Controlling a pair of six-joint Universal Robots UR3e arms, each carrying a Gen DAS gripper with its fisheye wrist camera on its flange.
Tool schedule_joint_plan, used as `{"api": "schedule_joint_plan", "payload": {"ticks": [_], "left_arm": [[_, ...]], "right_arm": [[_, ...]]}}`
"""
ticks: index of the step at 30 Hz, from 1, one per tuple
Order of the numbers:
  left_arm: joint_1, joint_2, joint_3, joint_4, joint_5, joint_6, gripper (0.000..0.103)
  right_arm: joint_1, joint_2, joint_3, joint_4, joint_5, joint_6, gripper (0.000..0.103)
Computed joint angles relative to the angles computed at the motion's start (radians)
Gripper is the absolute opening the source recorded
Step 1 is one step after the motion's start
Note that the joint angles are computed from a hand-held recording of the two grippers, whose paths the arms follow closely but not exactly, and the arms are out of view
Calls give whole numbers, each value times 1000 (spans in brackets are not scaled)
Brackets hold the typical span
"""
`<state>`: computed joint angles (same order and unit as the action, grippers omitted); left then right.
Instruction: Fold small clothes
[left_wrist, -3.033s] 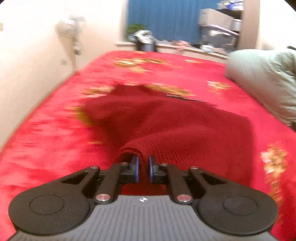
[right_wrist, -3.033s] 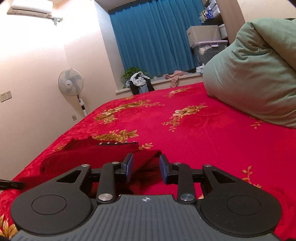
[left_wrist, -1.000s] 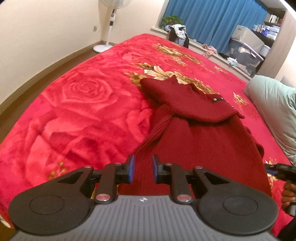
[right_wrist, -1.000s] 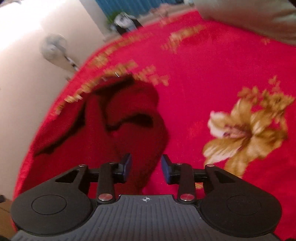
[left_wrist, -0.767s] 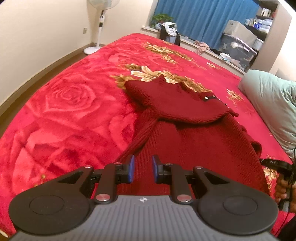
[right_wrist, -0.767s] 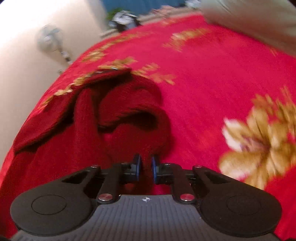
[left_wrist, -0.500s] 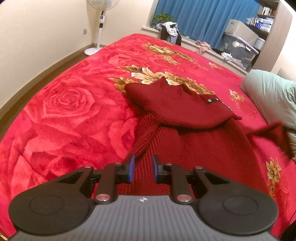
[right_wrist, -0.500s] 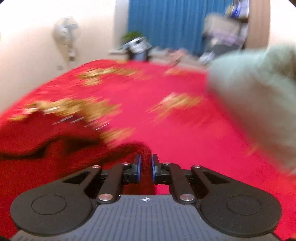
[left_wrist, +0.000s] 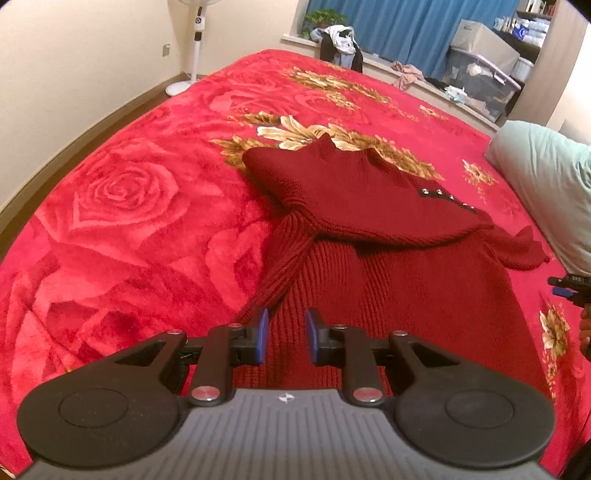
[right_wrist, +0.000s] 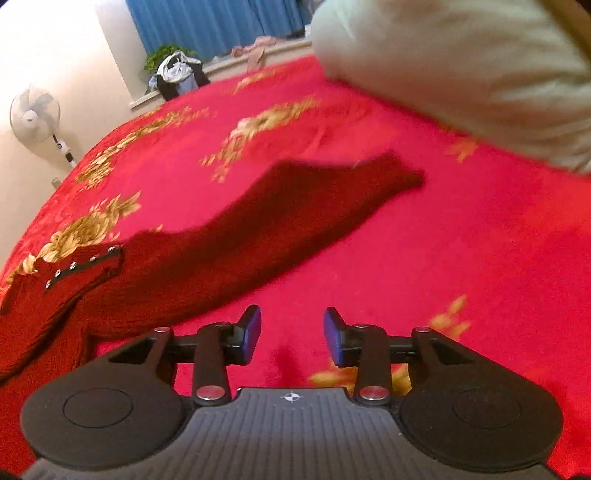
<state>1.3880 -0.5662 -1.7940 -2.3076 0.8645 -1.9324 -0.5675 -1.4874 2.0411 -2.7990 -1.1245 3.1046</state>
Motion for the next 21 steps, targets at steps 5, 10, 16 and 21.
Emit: {"api": "schedule_joint_plan", "payload": {"ticks": [5,10,16,21], "left_arm": [[29,11,-2,-24,10,33,25],[-103,-3,-90,190,41,-112,25],[-256,-62,-169,429,86,-288,25],[-297,-81,-187,476,100,-307,25]], "right_arm": [[-29,180,-73,-122,103,260,50],[-17,398,-252,-250,59,506,37],[47,510,-517,-173,-94,429,9],[29,557,-697,-47,-171,469,9]]}}
